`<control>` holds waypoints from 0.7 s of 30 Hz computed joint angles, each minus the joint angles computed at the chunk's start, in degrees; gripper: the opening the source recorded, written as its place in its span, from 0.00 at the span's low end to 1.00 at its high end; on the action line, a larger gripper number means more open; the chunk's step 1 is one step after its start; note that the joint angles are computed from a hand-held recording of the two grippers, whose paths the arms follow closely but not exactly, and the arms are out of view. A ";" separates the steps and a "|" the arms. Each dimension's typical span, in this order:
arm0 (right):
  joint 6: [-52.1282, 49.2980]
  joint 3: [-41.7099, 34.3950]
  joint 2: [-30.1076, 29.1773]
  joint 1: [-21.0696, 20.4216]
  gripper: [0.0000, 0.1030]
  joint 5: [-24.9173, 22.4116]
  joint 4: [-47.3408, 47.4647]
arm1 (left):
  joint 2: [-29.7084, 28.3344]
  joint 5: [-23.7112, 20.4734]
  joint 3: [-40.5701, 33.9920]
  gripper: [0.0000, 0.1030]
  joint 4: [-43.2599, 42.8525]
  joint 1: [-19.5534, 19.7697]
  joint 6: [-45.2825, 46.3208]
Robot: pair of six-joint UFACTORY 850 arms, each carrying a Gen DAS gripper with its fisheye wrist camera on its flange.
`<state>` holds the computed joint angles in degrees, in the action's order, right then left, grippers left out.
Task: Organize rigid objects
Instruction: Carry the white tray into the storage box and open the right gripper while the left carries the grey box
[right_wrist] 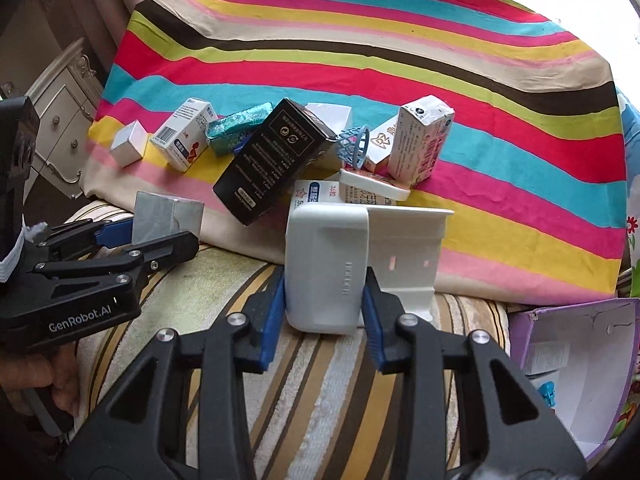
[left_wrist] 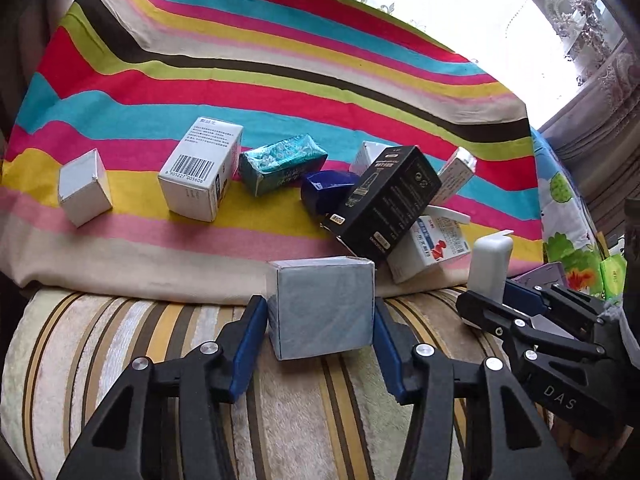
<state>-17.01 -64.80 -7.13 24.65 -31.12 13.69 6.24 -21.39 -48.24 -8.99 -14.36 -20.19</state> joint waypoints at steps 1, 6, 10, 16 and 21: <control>-1.55 0.88 0.95 -0.53 0.39 0.40 1.91 | 1.10 0.96 0.74 0.51 -0.08 -0.53 -0.19; -6.84 4.76 5.76 -4.14 0.39 1.09 8.77 | 3.12 5.17 1.28 0.51 -1.62 -4.36 0.68; -6.63 7.56 9.65 -8.12 0.39 1.75 9.08 | 2.14 6.26 -0.80 0.51 -6.86 -8.11 6.76; -5.52 10.78 13.80 -17.87 0.39 2.40 7.61 | -2.48 5.36 -6.27 0.51 -20.09 -15.40 22.26; 2.33 12.71 15.26 -25.80 0.39 4.61 -1.71 | -8.13 2.15 -12.85 0.51 -23.06 -20.89 28.48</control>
